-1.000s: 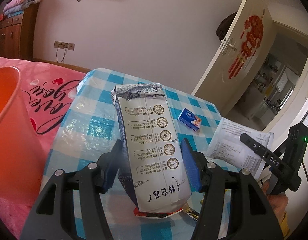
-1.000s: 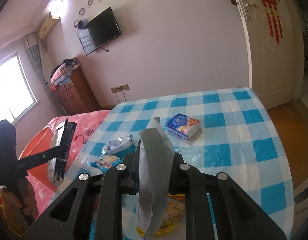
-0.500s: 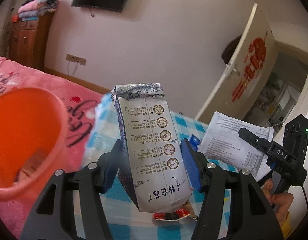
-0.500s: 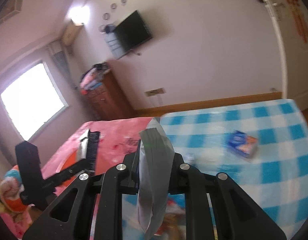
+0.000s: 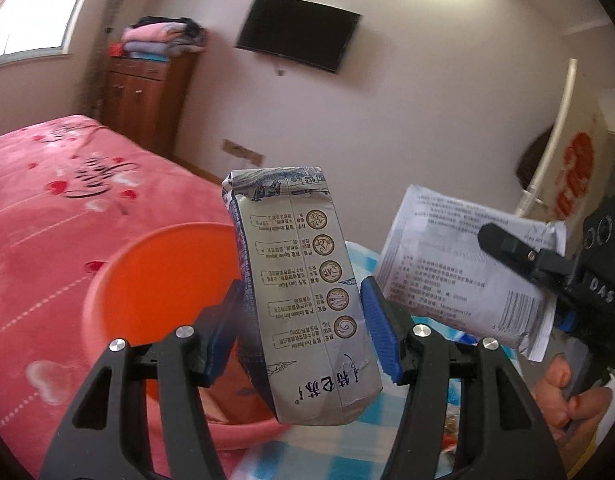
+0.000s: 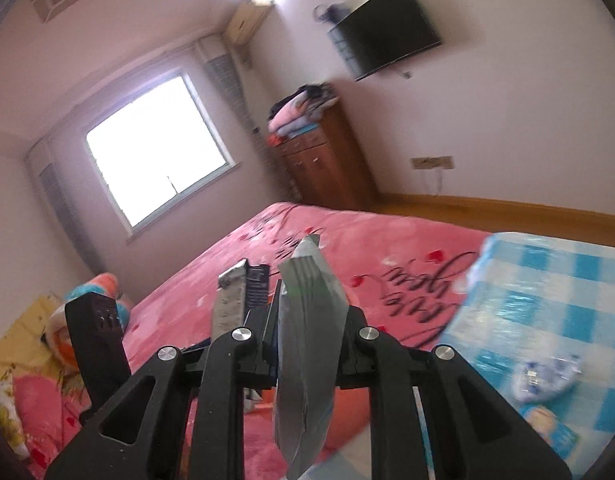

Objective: Collect trash
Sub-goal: 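Carry both items over the orange bucket and open both tools to drop them, then move both open tools back to the remaining trash on the table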

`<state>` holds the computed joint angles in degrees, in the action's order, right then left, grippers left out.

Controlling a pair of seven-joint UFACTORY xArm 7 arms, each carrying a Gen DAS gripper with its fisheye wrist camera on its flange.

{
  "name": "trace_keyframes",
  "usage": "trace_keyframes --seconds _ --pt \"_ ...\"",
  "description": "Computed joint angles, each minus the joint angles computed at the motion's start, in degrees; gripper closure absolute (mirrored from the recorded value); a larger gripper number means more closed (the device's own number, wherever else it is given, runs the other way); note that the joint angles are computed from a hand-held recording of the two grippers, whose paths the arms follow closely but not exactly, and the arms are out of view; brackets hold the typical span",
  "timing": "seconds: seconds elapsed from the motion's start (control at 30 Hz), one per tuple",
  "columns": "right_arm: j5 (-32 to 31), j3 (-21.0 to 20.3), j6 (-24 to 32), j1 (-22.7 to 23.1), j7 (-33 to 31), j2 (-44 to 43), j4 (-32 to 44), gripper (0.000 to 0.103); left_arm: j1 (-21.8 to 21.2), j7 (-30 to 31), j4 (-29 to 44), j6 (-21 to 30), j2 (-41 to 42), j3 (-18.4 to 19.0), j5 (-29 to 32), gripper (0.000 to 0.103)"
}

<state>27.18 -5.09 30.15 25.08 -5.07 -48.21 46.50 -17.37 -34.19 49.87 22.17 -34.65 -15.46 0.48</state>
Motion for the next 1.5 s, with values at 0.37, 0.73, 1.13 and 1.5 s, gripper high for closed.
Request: trace_keyframes --seconds 0.37,0.73,1.13,1.5 --pt "6.1 0.4 -1.8 4.0 -2.2 9.4 1.7 0.043 3.0 -2.6 -3.3 3.3 -1.4 0.9 0.1 0.032" --pt "-4.8 5.4 -7.6 -9.4 5.9 -4.9 -10.0 0.006 9.2 -8.5 -5.7 -0.8 -6.1 -5.3 8.4 0.019" --pt "-16.2 3.3 -6.6 -16.0 8.6 -24.8 -23.1 0.005 8.5 -9.8 -6.6 -12.3 -7.9 -10.7 10.5 0.014" --pt "-19.8 -1.2 2.2 -24.0 10.7 -38.4 -29.3 0.005 3.2 -7.7 -4.5 -12.5 -3.5 -14.3 10.3 0.014"
